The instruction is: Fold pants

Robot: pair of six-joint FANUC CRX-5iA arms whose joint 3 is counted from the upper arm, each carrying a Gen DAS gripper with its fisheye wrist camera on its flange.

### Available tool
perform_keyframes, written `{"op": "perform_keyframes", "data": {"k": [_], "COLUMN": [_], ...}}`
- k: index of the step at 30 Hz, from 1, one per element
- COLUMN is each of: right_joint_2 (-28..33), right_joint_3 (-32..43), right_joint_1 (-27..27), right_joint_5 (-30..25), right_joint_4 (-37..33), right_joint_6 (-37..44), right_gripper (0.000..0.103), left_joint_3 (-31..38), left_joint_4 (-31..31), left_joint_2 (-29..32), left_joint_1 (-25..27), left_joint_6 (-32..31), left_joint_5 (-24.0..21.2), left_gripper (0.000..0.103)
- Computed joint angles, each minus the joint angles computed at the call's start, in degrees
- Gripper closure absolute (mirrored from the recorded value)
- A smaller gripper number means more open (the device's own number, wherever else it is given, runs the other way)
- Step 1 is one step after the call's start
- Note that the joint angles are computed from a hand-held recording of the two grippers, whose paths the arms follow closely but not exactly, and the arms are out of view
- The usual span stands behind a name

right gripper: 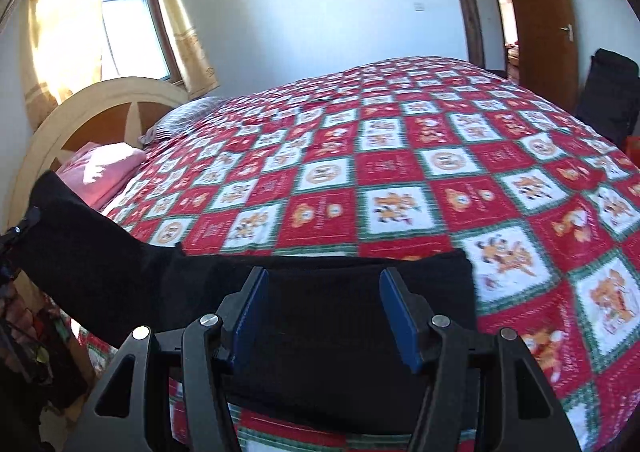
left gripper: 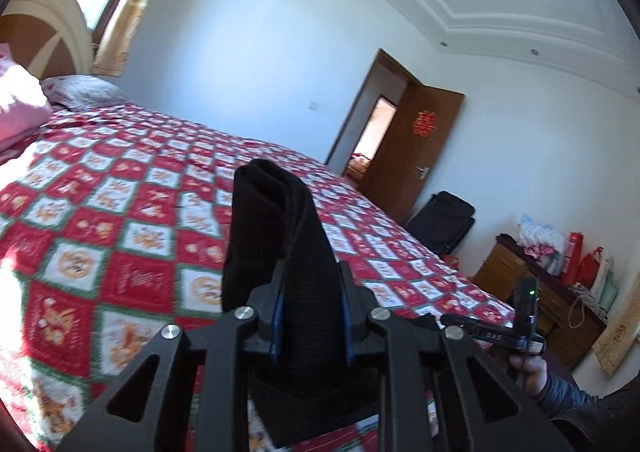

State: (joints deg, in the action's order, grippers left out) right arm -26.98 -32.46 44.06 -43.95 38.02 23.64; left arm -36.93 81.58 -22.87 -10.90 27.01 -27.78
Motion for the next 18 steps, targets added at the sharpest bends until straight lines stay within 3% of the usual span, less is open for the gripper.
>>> {"op": "perform_keyframes", "data": {"k": [10, 18], "right_joint_2": [-6.2, -6.5], "right_joint_3": [-4.0, -5.1], "right_joint_1": [-5.1, -9.0], "right_joint_5": [-2.4, -0.8], "right_joint_4": [0.3, -2.0], "right_joint_6": [-1.8, -1.1], "right_gripper": [0.043, 0.043], "left_joint_3": [11.5, 21.8], "left_joint_4": [-8.1, -23.6], "left_joint_2": [9.8, 19.1], "left_joint_1": [-9.5, -14.1], "left_joint_6": [2.5, 13.1], "left_joint_5": [-1.5, -6.9], "left_gripper": [0.08, 0.081]}}
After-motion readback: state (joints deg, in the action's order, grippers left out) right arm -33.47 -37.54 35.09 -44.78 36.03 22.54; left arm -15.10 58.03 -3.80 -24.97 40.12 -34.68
